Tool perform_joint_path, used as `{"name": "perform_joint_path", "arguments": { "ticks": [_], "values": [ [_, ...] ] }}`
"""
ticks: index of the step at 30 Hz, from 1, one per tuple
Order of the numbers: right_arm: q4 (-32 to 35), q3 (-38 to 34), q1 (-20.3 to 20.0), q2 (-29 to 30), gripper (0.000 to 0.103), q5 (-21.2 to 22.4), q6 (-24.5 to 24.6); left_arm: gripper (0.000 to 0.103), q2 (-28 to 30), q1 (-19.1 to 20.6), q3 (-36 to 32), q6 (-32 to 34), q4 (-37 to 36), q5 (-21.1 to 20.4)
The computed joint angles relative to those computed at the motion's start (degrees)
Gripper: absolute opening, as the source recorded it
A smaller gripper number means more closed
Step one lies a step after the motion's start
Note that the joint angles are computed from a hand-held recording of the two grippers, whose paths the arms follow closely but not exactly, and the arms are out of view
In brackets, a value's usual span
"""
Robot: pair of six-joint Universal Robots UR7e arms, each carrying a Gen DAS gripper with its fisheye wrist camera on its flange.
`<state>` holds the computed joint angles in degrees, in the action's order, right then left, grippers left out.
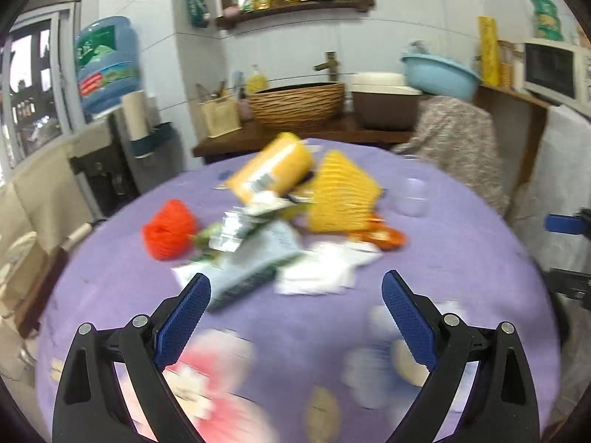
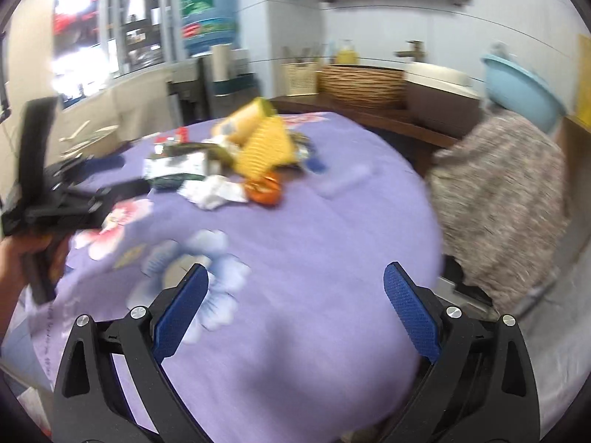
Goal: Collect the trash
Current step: 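Move both tools back over the table toward the remaining trash, then grasp the foil wrapper with the left tool while the right tool grasps the orange peel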
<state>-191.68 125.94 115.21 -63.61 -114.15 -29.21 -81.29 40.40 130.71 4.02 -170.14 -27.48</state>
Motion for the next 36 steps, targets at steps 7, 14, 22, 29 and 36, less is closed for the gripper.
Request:
{"name": "perform_joint_path", "arguments": {
  "ticks": [7, 14, 22, 29, 36],
  "values": [
    [5.1, -4.9, 1.6, 4.0, 0.095, 0.8, 0.7, 0.082, 2.9, 7.3, -8.6, 11.0, 2.1, -1.8],
    [7.1, -6.2, 1.6, 5.5, 0.095, -0.1, 1.3, 0.058, 4.1, 10.8, -13.2, 10.4, 13.1, -4.4],
    [9.3, -7.5, 1.6, 6.3, 0.094, -0.2, 0.8, 0.019, 1.4, 11.2, -13.3, 7.6, 15.5, -7.8],
    [13.1, -12.5, 1.4, 9.5, 0.094, 2.5, 0.9, 0.009, -0.3, 10.2, -12.3, 7.0, 14.7, -8.4],
    [18.4, -21.9, 1.2, 16.3, 0.075, -1.6, 1.7, 0.007, -4.9, 6.8, -8.2, 4.8, 12.7, -9.5]
  ]
}}
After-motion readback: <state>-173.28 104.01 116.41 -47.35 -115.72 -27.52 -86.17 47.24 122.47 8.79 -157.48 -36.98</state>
